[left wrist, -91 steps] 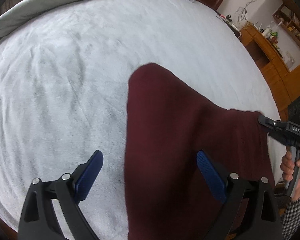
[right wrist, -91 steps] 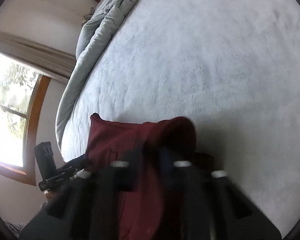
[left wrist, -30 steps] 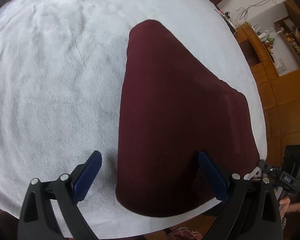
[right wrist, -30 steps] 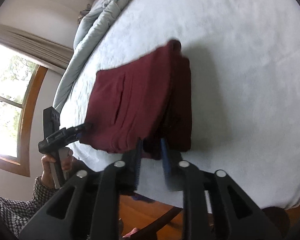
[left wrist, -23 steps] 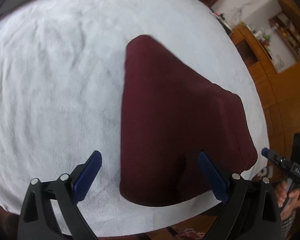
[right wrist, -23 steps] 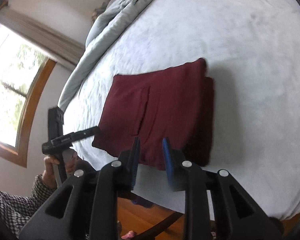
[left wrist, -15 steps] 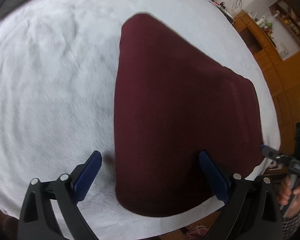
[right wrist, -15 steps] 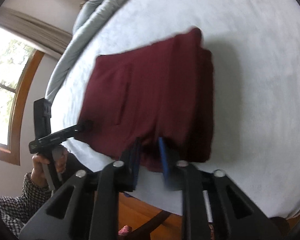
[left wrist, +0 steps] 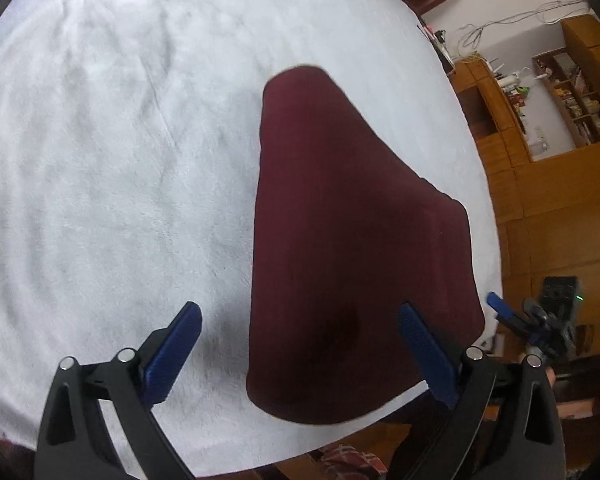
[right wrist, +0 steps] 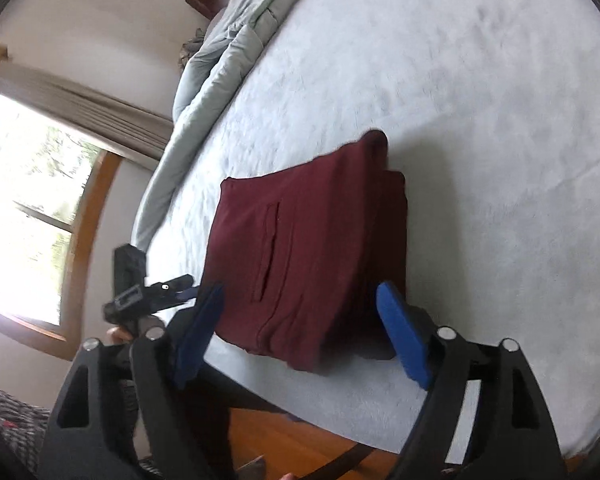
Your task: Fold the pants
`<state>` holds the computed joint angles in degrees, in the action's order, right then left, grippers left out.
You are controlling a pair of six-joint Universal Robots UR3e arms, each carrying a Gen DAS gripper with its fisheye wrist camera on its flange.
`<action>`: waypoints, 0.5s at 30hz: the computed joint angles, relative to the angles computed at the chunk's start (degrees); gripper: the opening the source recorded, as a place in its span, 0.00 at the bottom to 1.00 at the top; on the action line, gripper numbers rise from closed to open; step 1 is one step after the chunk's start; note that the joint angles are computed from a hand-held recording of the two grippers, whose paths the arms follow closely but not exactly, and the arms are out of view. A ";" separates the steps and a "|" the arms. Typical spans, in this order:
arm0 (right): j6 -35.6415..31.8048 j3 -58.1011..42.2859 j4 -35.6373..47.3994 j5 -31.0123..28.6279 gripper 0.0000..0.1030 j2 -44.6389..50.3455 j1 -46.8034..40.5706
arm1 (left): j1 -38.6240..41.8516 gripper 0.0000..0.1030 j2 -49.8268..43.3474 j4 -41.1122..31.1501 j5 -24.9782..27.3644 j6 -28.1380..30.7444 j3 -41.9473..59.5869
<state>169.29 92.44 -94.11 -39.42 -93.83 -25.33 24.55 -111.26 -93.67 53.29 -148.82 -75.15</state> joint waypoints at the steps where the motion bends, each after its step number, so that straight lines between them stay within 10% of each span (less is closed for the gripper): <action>1: -0.53 0.32 0.35 0.40 0.78 0.75 -0.49 | 0.26 0.96 -0.61 -0.82 -0.69 0.45 0.05; 15: -4.61 4.40 0.60 -0.89 0.78 3.99 -0.88 | -3.45 0.96 -6.14 -5.95 -3.51 3.11 5.75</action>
<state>164.68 96.84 -93.51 -40.31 -89.84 -26.21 21.10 -117.40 -99.62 49.78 -145.71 -69.40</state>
